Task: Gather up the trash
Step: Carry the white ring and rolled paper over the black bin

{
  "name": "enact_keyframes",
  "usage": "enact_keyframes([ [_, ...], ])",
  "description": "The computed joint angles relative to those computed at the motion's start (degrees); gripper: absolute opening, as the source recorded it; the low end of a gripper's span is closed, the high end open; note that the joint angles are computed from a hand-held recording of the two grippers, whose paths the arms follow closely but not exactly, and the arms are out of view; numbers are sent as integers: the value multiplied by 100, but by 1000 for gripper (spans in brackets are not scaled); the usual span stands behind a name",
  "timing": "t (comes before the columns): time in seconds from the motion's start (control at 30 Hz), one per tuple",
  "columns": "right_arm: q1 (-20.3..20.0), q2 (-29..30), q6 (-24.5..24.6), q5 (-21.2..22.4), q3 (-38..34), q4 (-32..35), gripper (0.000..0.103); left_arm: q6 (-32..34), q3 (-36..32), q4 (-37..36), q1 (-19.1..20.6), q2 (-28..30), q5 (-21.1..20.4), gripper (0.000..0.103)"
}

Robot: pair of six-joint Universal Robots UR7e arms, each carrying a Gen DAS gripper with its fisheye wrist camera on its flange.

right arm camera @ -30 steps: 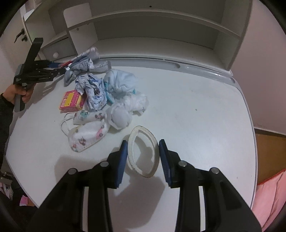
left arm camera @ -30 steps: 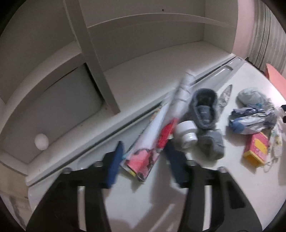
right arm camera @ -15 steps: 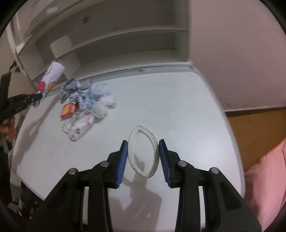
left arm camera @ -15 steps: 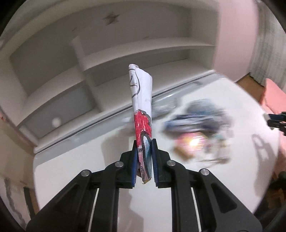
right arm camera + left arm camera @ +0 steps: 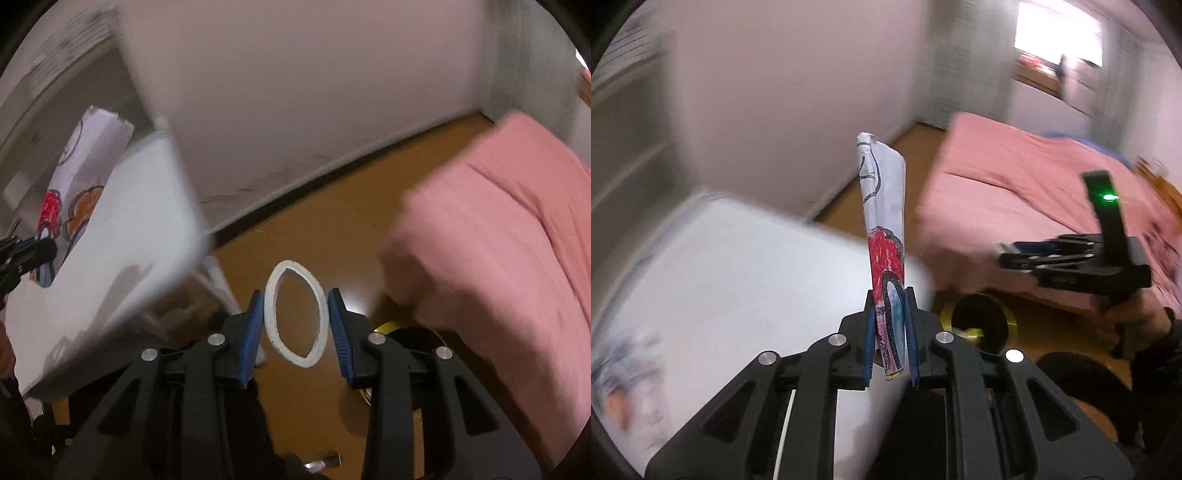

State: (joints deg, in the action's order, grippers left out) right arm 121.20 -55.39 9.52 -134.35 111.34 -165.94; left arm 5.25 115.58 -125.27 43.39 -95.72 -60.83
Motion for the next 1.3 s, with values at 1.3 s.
enact_keyframes([
  [1.3, -3350, -1121, 440, 1218, 2497, -1970, 74, 379, -892, -435, 539, 4833, -1333, 14],
])
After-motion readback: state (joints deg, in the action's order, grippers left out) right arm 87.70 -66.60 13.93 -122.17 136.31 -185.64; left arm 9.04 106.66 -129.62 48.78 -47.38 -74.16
